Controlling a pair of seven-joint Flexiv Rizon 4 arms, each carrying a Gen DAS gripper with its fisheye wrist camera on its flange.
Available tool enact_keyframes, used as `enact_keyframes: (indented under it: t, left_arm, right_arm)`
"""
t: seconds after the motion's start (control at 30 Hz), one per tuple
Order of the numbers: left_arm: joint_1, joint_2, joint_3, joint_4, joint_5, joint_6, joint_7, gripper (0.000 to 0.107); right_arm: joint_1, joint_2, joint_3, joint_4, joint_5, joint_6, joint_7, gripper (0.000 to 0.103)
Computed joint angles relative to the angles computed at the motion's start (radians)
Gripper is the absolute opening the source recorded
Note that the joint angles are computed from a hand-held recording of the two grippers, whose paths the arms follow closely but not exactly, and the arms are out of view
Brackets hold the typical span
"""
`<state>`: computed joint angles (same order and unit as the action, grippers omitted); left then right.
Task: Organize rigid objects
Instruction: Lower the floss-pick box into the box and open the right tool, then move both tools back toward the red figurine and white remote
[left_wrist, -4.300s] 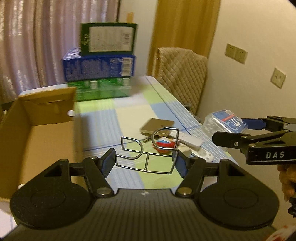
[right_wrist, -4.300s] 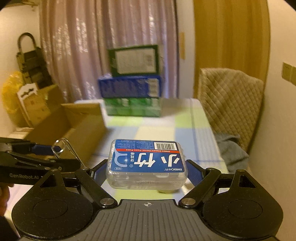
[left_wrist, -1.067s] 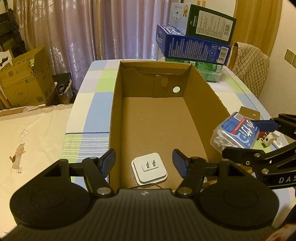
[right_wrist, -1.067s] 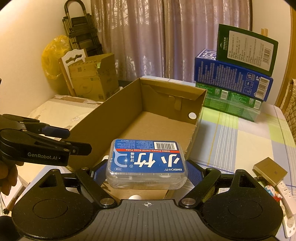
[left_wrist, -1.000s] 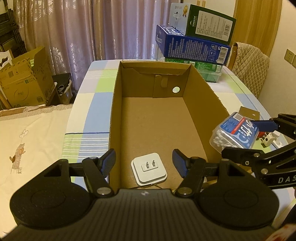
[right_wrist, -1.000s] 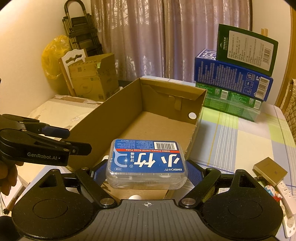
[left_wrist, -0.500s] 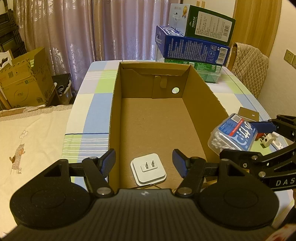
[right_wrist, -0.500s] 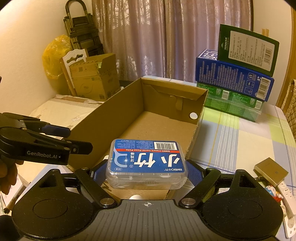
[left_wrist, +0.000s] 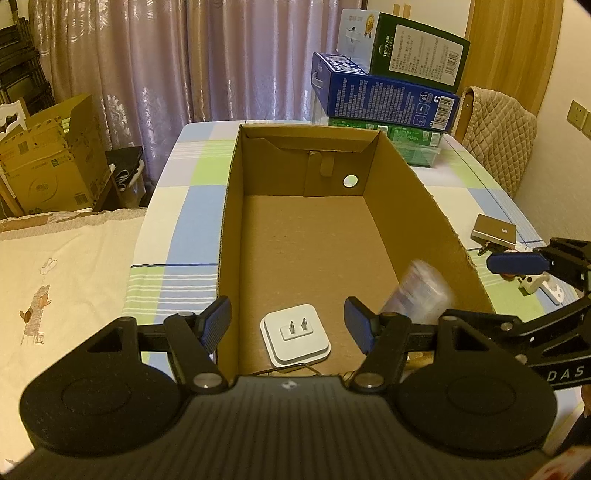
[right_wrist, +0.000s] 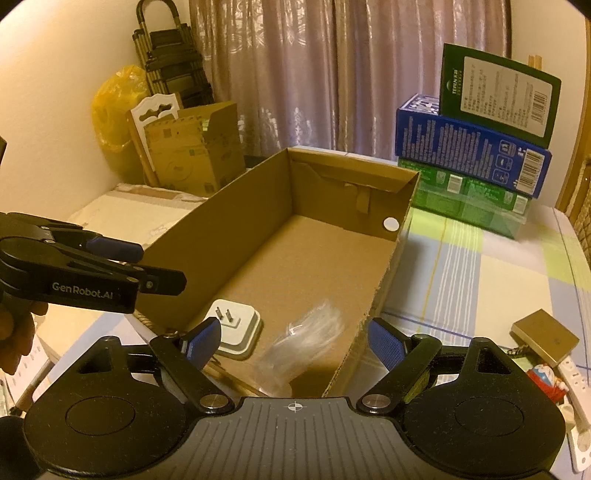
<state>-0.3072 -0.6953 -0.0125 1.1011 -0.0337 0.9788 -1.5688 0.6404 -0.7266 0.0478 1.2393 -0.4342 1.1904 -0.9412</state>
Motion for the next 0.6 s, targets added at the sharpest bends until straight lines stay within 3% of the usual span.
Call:
enact_keyframes:
  t: [0.37, 0.6]
  left_arm:
    - [-0.008, 0.035, -0.003, 0.036, 0.002, 0.024, -0.015, 0.063]
    - [-0.029, 0.055, -0.007, 0.042, 0.007, 0.034, -0.035, 0.063]
  right_arm:
    - [0.007, 0.080, -0.044, 0.122, -0.040, 0.070, 0.091, 0.084]
    - [0.013, 0.168, -0.096, 0.241, -0.117, 0.122, 0.212, 0.084]
